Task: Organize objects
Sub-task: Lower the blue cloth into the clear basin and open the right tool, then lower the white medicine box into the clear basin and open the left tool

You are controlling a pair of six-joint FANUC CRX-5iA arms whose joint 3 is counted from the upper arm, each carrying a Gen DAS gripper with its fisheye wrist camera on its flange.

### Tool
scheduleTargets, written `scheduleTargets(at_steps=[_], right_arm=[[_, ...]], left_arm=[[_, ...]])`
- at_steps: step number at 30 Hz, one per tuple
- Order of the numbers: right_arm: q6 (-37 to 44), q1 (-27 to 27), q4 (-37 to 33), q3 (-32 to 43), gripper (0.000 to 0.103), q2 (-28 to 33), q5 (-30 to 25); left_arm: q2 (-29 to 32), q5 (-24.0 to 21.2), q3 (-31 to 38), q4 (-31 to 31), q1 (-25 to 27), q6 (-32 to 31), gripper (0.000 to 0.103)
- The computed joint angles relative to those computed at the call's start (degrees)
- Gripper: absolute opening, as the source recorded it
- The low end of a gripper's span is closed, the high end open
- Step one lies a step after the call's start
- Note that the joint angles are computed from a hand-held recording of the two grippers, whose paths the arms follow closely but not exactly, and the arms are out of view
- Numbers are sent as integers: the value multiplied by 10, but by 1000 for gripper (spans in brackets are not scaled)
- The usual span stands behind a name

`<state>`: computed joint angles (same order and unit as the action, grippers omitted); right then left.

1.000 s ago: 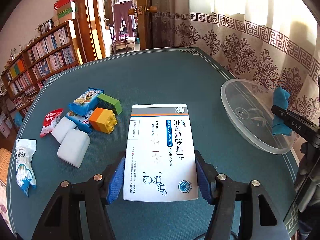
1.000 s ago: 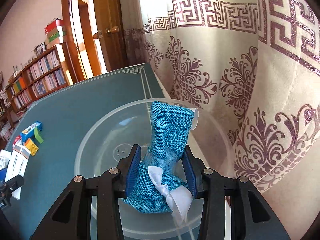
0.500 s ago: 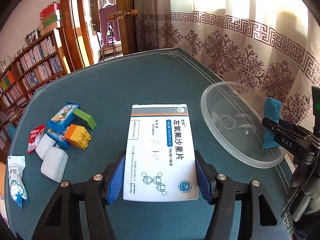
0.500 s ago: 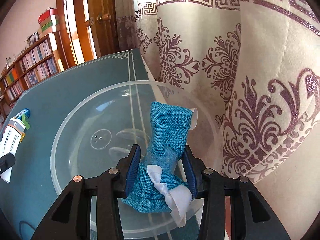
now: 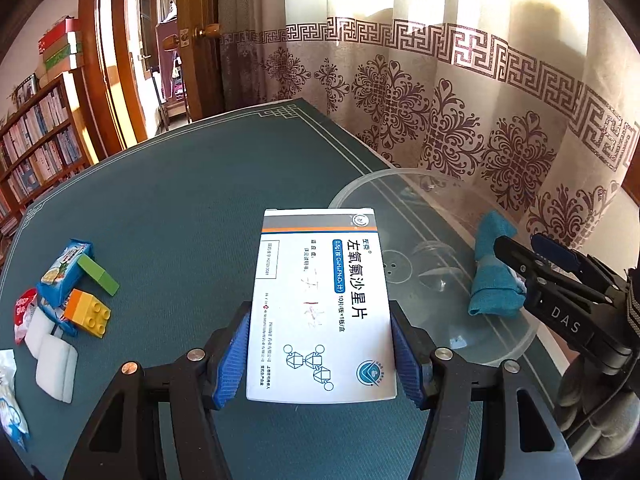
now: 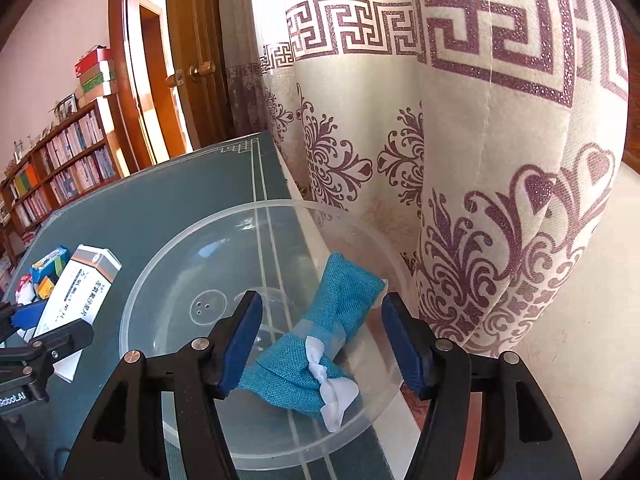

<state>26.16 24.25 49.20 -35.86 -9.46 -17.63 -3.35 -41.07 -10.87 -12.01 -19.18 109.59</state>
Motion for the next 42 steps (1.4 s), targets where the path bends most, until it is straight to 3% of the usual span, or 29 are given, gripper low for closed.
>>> scheduleTargets(at_steps=[5, 12, 16, 27, 36, 42], right_arm=[[-39, -1, 56, -20, 64, -10, 14], [-31, -1, 37, -18, 64, -9, 17], [-36, -4, 42, -19, 64, -8, 19], [0, 4, 5, -14, 64, -8, 14], [22, 11, -18, -4, 64, -1, 14], [20, 11, -17, -5, 64, -1, 15]], left_arm=[[23, 15, 19, 11, -4, -22, 66], [59, 40, 45, 30, -5, -54, 67], [67, 73, 33, 70, 11, -74, 88], [48, 39, 29, -12, 5, 20, 90], [11, 41, -3, -43, -3, 42, 94], [42, -11, 38, -146, -40, 110, 96]])
